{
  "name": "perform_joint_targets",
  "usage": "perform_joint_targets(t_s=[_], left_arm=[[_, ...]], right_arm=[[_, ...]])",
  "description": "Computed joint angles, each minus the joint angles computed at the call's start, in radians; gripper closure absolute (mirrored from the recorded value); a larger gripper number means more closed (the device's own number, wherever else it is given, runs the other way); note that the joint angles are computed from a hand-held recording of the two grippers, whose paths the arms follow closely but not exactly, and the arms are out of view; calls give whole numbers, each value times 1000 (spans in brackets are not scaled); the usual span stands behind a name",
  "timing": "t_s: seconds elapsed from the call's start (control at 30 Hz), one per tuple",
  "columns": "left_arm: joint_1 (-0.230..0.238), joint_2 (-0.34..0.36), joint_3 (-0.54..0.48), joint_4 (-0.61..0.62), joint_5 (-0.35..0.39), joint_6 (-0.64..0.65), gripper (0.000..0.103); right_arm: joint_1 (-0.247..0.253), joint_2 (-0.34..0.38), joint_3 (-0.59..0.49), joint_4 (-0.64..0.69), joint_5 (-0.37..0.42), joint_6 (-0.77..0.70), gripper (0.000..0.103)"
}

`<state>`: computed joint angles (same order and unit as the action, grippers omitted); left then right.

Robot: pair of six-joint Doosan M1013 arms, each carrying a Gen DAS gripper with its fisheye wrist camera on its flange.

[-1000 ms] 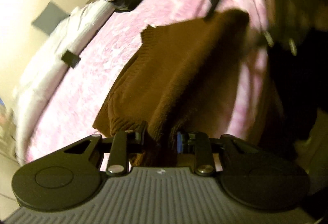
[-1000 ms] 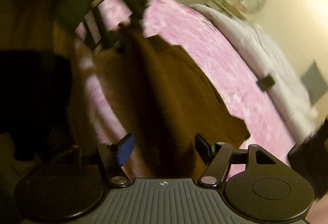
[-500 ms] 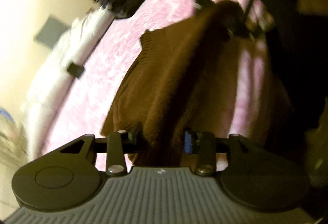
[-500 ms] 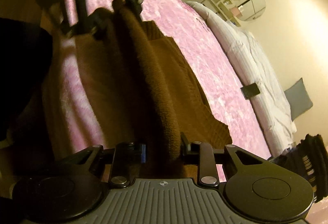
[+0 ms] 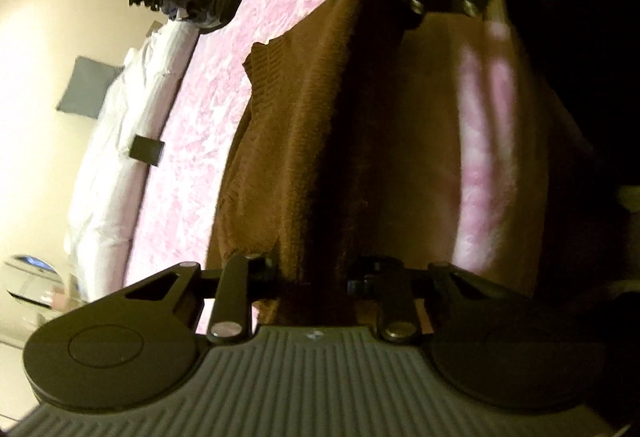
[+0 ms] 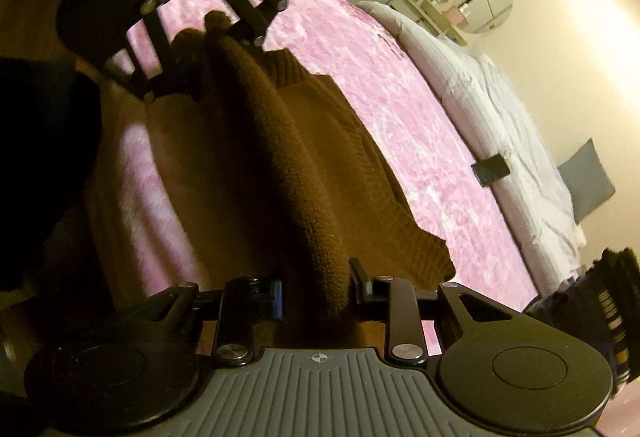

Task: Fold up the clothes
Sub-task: 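Lift the folded cardigan with both grippers and carry it toward the clothes stack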

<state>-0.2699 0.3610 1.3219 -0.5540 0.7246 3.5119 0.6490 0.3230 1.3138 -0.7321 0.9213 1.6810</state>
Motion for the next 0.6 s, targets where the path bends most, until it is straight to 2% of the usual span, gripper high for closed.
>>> perform_joint_targets(t_s=[0.07, 0.23, 0.6], left_arm=[[2, 3, -12, 9, 19, -26, 81], [2, 8, -29, 17, 43, -44, 81], [9, 26, -66, 30, 116, -125, 81]], right_arm=[[4, -3, 13, -17, -5, 3, 63], [16, -7, 41, -53, 5, 12, 59], [0, 0, 77, -142, -22, 41, 59]])
